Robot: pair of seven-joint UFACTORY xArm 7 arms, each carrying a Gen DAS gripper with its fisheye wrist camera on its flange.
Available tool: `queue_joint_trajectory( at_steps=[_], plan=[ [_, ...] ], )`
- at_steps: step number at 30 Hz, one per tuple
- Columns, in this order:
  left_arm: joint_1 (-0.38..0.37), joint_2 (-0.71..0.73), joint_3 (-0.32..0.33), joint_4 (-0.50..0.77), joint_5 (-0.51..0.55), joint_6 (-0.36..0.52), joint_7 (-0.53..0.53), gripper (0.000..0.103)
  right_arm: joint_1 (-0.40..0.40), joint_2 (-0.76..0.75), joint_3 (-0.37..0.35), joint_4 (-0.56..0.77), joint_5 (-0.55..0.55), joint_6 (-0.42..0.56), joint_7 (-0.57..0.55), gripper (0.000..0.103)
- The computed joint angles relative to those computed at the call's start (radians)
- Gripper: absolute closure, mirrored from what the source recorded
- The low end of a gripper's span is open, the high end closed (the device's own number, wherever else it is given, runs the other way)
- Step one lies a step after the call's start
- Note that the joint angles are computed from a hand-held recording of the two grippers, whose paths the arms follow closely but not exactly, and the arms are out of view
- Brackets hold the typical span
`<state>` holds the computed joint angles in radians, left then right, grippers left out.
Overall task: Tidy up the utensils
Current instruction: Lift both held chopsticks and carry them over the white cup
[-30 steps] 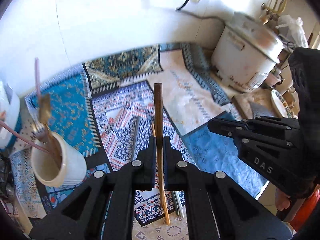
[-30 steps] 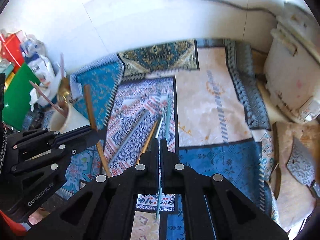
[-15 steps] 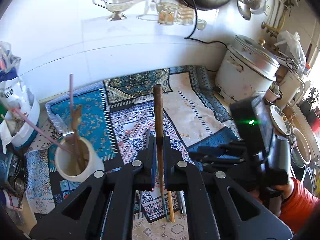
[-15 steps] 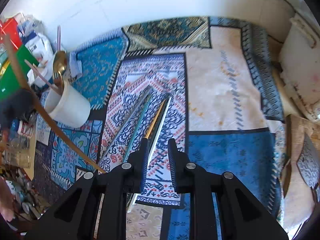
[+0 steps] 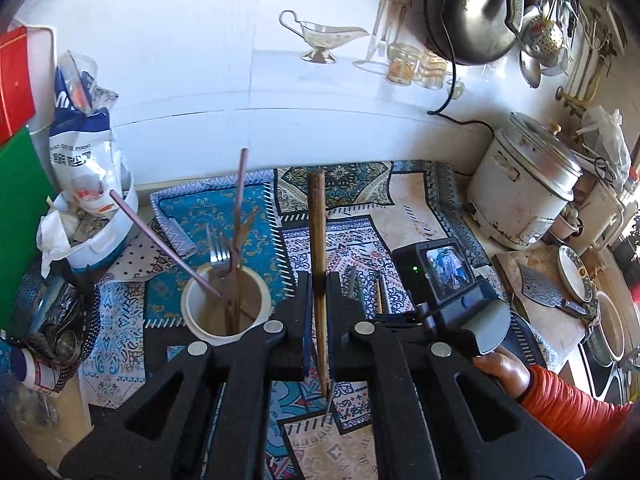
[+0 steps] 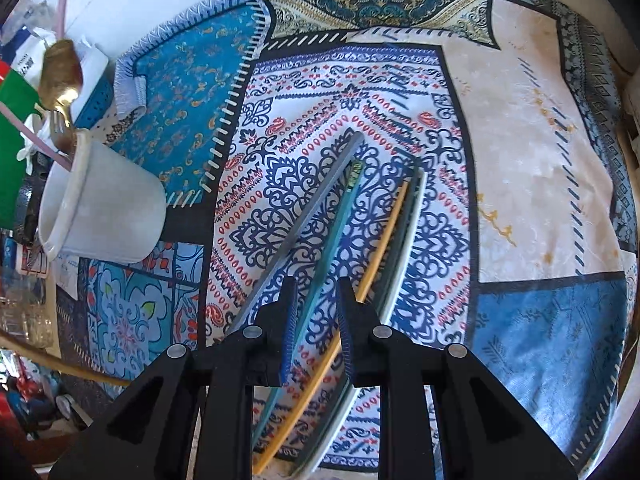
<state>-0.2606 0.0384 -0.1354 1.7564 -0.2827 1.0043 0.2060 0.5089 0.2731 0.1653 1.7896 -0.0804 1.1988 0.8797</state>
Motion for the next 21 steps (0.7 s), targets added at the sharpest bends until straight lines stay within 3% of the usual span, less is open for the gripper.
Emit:
queue_joint_trajectory(
  at_steps=[8,14,21],
  plan=[
    [0.022,-0.002,0.013,-0.004,-0.032,-0.006,0.027,0.099,0.031,0.034,-0.015,0.041,-0.074,0.059,0.034,0.095],
    [0.033,0.004,0.016,0.007,-0.051,0.003,0.050,0.099,0.011,-0.011,-0.012,-0.025,-0.042,0.004,0.075,0.101],
    [0.045,0.011,0.018,0.041,-0.091,0.013,0.087,0.099,0.030,-0.134,0.008,-0.097,-0.156,-0.010,0.196,0.103]
  ],
)
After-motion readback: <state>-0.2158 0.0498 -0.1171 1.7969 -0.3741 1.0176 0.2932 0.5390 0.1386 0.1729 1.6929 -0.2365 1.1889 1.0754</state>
